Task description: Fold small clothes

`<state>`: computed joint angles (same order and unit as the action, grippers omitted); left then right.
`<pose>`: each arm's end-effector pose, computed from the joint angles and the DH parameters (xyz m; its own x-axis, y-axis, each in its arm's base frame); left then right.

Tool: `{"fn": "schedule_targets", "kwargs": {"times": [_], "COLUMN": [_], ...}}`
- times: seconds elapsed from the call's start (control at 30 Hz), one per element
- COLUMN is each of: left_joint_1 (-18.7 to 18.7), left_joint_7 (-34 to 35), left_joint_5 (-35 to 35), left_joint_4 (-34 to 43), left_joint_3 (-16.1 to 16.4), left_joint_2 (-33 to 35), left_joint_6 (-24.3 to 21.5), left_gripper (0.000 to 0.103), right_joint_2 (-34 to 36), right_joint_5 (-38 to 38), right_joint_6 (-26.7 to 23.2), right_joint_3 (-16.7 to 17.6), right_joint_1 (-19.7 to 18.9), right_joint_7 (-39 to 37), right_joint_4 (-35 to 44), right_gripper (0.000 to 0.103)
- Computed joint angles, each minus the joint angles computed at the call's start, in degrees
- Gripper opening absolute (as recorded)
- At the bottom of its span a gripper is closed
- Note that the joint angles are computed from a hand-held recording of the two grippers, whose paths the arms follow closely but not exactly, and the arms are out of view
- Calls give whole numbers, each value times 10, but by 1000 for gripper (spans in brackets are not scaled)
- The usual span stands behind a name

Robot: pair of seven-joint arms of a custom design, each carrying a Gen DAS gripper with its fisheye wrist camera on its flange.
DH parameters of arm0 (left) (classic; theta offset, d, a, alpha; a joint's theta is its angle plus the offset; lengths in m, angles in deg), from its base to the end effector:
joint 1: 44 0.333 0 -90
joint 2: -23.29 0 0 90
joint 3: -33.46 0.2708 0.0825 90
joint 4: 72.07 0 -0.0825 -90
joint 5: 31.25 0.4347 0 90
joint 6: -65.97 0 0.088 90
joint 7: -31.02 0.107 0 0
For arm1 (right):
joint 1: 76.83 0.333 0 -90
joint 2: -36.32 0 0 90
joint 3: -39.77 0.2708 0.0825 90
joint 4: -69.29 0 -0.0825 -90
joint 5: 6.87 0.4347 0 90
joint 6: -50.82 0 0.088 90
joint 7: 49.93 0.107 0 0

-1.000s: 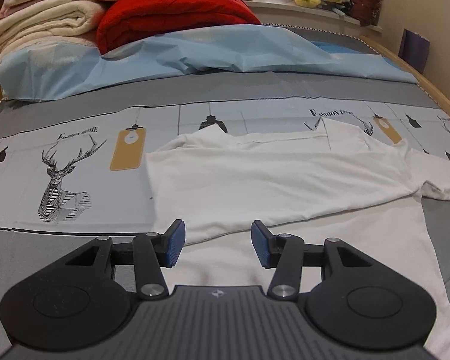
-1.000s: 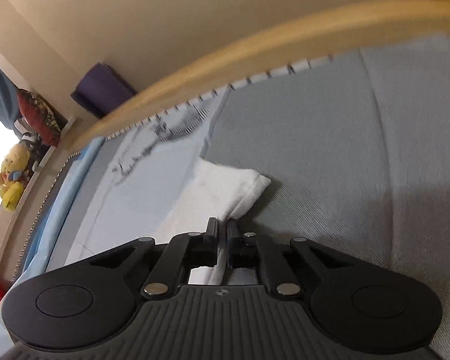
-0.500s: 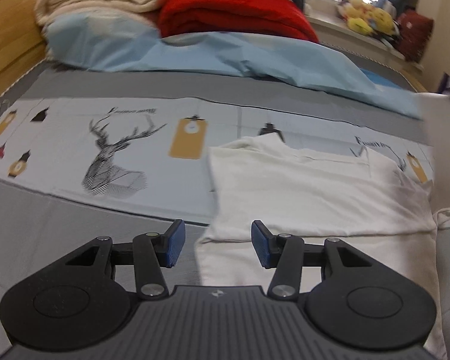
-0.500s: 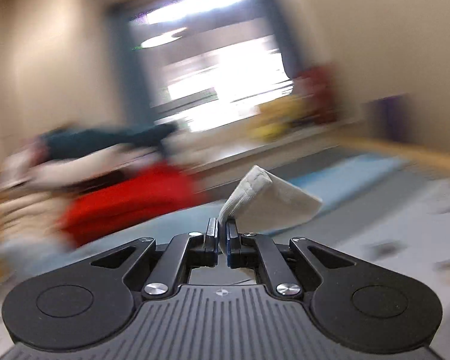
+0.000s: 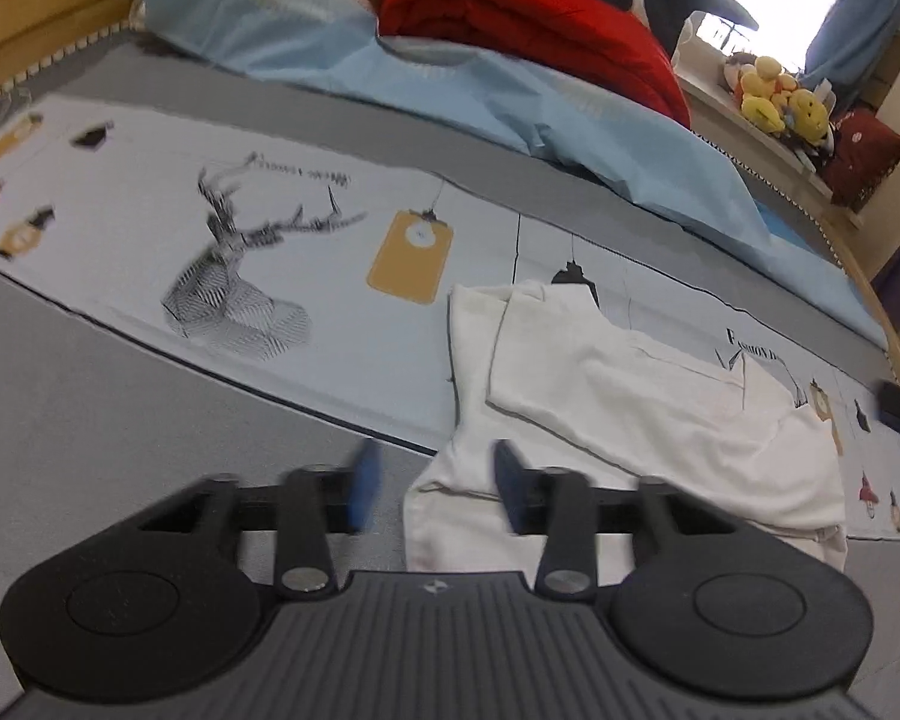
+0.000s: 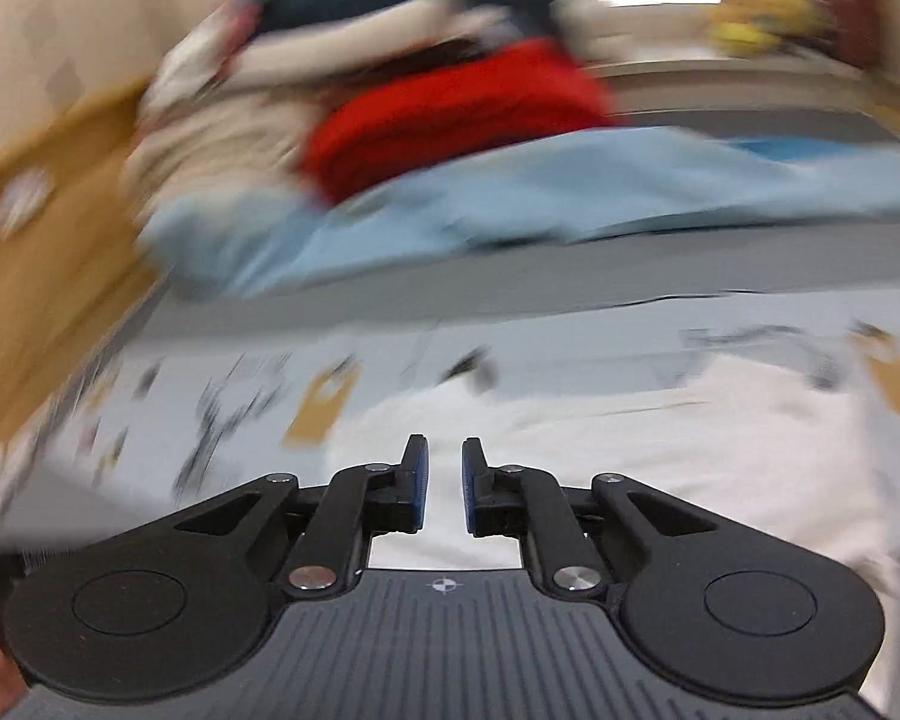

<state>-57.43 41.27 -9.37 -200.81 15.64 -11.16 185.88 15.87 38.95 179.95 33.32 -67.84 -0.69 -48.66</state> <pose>0.4159 -0.2533 0.5861 0.5937 -0.7683 0.2392 -0.5489 -0.6041 -0.5777 0.5559 0.0377 0.6033 0.5090 -0.7850 -0.3530 -0.6834 -0.1192 -0.7202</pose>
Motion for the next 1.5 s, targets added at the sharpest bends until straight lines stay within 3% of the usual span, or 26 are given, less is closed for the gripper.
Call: {"fn": "schedule_targets", "kwargs": {"times": [0.07, 0.13, 0.23, 0.33, 0.47, 0.53, 0.57, 0.8, 0.9, 1.1, 1.2, 1.3, 1.37, 1.43, 1.5], "left_joint_1": [4, 9, 17, 37, 61, 63, 64, 93, 86, 81, 62, 26, 24, 28, 27], "left_joint_7": [-21, -35, -70, -121, -189, -211, -220, -304, -287, -285, -238, -171, -169, -158, -142], "left_joint_5": [6, 5, -10, -12, -7, -17, -21, 33, 47, 110, 116, 8, -5, 34, 64], "left_joint_4": [-30, -36, -50, -61, -48, -43, -43, -36, -12, 33, 73, 95, 89, 108, 117], "left_joint_3": [4, 5, 14, 16, 10, 16, 20, 15, 20, 2, -15, 16, 20, 7, 3], "left_joint_2": [-7, 3, 20, 45, 94, 115, 123, 161, 176, 129, 117, 138, 131, 131, 132], "left_joint_6": [63, 92, 154, 240, 285, 291, 293, 323, 287, 216, 98, 4, -24, -66, -65], "left_gripper": [19, 13, 13, 13, 18, 36, 38, 36, 7, 6, 7, 8, 8, 9, 16], "right_joint_2": [-3, -4, 6, 38, 62, 80, 87, 142, 153, 154, 148, 143, 140, 139, 137], "right_joint_5": [-11, -20, -112, -125, -112, -95, -88, -87, -85, -95, -101, -107, -113, -116, -113], "right_joint_6": [50, 98, 143, 130, 125, 111, 105, 62, 55, 61, 60, 60, 55, 48, 38], "right_joint_3": [1, -3, 19, 2, -11, -19, -22, -17, -13, -5, -2, -2, -1, -2, -2], "right_joint_1": [-23, -40, -83, -85, -84, -85, -87, -112, -119, -123, -122, -121, -121, -120, -119], "right_joint_7": [63, 103, 225, 261, 247, 231, 225, 253, 266, 304, 330, 350, 367, 384, 399], "right_joint_4": [-9, -28, -51, -31, -13, 3, 9, 55, 65, 64, 56, 48, 44, 41, 37], "right_gripper": [13, 13, 16, 16, 16, 16, 16, 16, 16, 16, 19, 21, 21, 22, 27]}}
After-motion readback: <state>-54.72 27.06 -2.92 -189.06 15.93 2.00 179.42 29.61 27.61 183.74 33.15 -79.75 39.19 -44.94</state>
